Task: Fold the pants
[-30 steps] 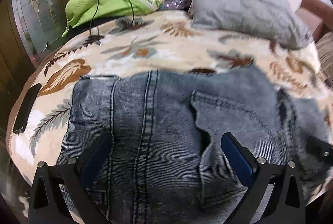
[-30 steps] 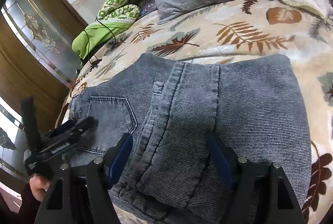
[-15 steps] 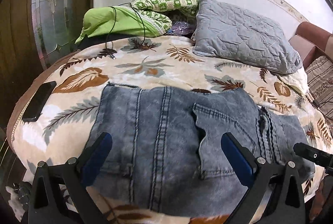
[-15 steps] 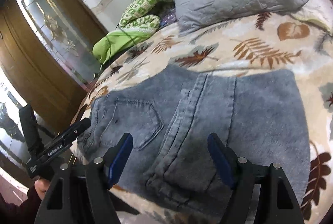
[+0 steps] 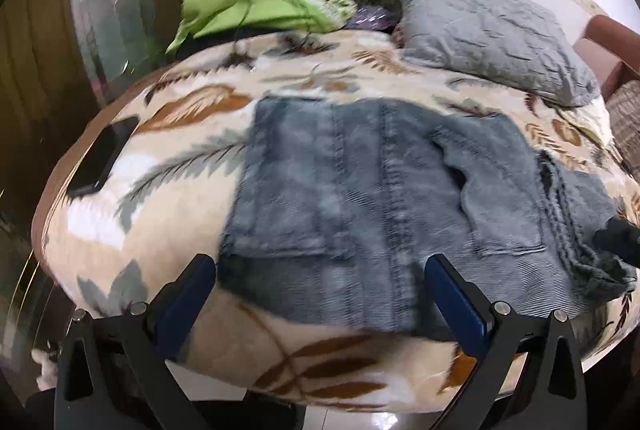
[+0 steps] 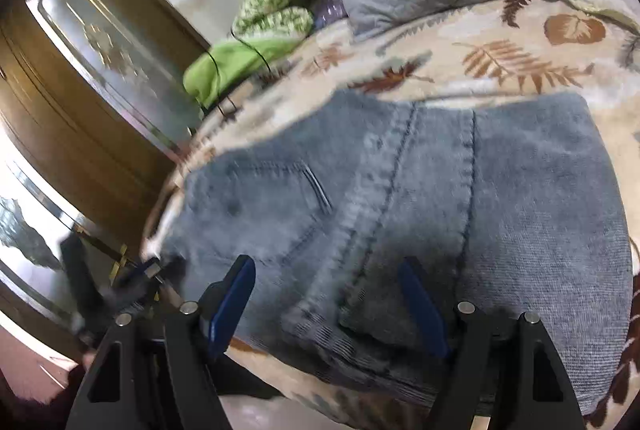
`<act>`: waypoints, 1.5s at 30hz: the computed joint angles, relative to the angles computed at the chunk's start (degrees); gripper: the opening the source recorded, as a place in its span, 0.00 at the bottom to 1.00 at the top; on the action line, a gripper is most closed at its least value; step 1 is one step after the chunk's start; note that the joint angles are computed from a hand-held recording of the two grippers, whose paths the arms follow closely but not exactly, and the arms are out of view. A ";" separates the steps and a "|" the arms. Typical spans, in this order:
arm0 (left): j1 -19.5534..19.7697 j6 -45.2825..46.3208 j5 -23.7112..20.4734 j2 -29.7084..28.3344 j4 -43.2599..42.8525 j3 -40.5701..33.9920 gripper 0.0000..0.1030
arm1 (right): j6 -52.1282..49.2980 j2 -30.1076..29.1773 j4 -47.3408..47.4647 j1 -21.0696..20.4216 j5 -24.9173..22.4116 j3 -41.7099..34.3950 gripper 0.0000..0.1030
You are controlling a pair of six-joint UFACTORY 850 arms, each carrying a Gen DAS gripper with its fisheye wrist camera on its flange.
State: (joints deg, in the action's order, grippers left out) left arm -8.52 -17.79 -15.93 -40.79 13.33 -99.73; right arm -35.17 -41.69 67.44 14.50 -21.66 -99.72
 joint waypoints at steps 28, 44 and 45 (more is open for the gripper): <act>7.91 22.21 -19.70 -7.05 -49.18 -11.41 1.00 | -6.62 0.72 8.87 0.40 2.12 0.56 0.75; 7.42 26.01 -30.43 -8.03 -64.49 -11.73 0.90 | -9.04 0.67 9.78 0.62 0.32 0.28 0.75; 7.31 26.54 -29.93 -8.74 -65.37 -12.57 0.89 | -9.19 0.69 9.67 0.72 0.36 0.25 0.75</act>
State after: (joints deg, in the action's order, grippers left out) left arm -1.21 8.75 -45.86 -49.52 -52.04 -112.30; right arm -44.35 -41.00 77.11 15.22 -21.30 -99.47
